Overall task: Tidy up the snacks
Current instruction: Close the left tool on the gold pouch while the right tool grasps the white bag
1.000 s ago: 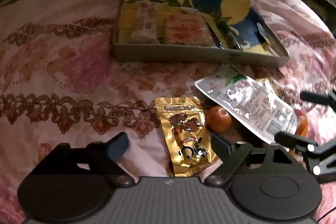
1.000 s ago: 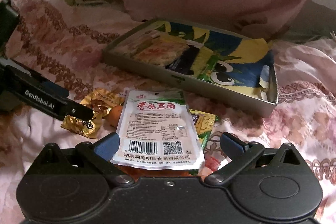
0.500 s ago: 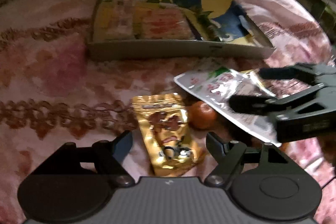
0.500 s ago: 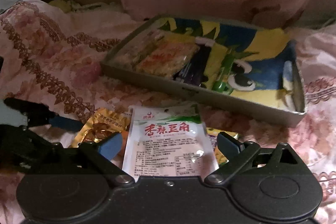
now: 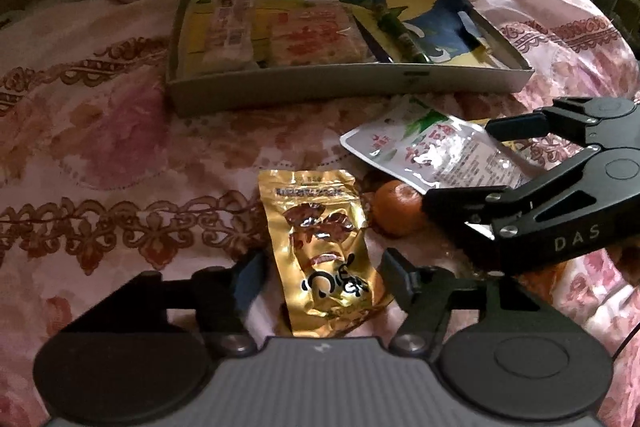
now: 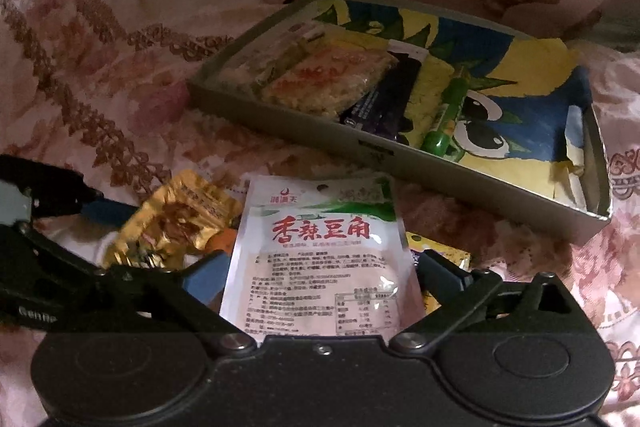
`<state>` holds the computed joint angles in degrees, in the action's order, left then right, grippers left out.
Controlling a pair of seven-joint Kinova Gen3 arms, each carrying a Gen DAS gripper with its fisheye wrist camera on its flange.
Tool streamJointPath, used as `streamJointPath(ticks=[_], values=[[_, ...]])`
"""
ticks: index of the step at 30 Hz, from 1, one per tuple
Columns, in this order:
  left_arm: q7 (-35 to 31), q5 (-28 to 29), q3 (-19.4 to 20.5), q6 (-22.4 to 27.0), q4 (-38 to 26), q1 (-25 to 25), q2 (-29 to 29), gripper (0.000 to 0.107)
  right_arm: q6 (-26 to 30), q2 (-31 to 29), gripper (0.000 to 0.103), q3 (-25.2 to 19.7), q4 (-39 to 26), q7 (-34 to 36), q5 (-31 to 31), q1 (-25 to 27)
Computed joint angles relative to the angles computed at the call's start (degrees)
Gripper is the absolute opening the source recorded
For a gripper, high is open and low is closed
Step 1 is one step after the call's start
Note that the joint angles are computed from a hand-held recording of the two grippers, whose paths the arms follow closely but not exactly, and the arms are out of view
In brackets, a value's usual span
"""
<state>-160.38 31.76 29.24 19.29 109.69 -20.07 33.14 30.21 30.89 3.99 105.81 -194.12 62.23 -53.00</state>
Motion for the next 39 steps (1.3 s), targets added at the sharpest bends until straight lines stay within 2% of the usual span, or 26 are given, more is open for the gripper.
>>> streamJointPath(ticks=[4, 10, 14, 19, 22, 26, 31, 36, 37, 39], values=[[1.7, -0.3, -1.7, 0.2, -0.5, 1.2, -0.5, 0.050, 2.1, 0.2, 0.098, -1.7, -1.5, 5.7, -3.5, 1.1], [4.0, 1.0, -3.8, 4.0, -2.9, 1.6, 0.1, 0.046, 2.7, 0.4, 0.099, -1.3, -2.3, 9.4, -6.3, 0.7], [4.1, 2.1, -4.7, 4.7, -3.4, 2.1, 0.2, 0.044, 5.6, 2.1, 0.101, -1.6, -4.3, 14.6, -7.6, -0.3], [4.1, 3.6, -5.4, 5.5, -3.6, 2.3, 0.1, 0.042, 4.9, 1.5, 0.094, 0.2, -3.2, 11.2, -6.8, -1.6], [4.6, 4.8, -5.9, 6.3, -3.7, 2.2, 0.0, 0.042, 5.7, 1.3, 0.086, 0.9, -3.0, 7.6, -5.7, -2.8], [5.8, 6.5, -7.1, 8.5, -4.6, 2.3, 0.0, 0.041, 6.2, 0.7, 0.081, 0.3, -2.6, 4.0, -5.1, -2.5], [5.8, 7.7, -8.5, 9.1, -4.7, 3.3, -0.3, 0.041, 10.3, 1.2, 0.077, -1.5, -4.3, 5.4, -5.5, -2.7], [3.9, 10.1, -7.6, 7.7, -3.6, 2.4, -0.6, 0.040, 13.3, 1.9, 0.076, -2.4, -5.0, 6.5, -4.2, -3.5], [3.1, 10.9, -7.1, 7.3, -3.3, 1.9, -0.7, 0.038, 13.4, 1.9, 0.075, -2.4, -4.9, 5.9, -3.7, -3.6], [1.5, 12.5, -6.0, 6.9, -2.8, 0.7, -0.7, 0.026, 13.8, 1.8, 0.074, -2.6, -4.7, 5.5, -3.2, -3.6]])
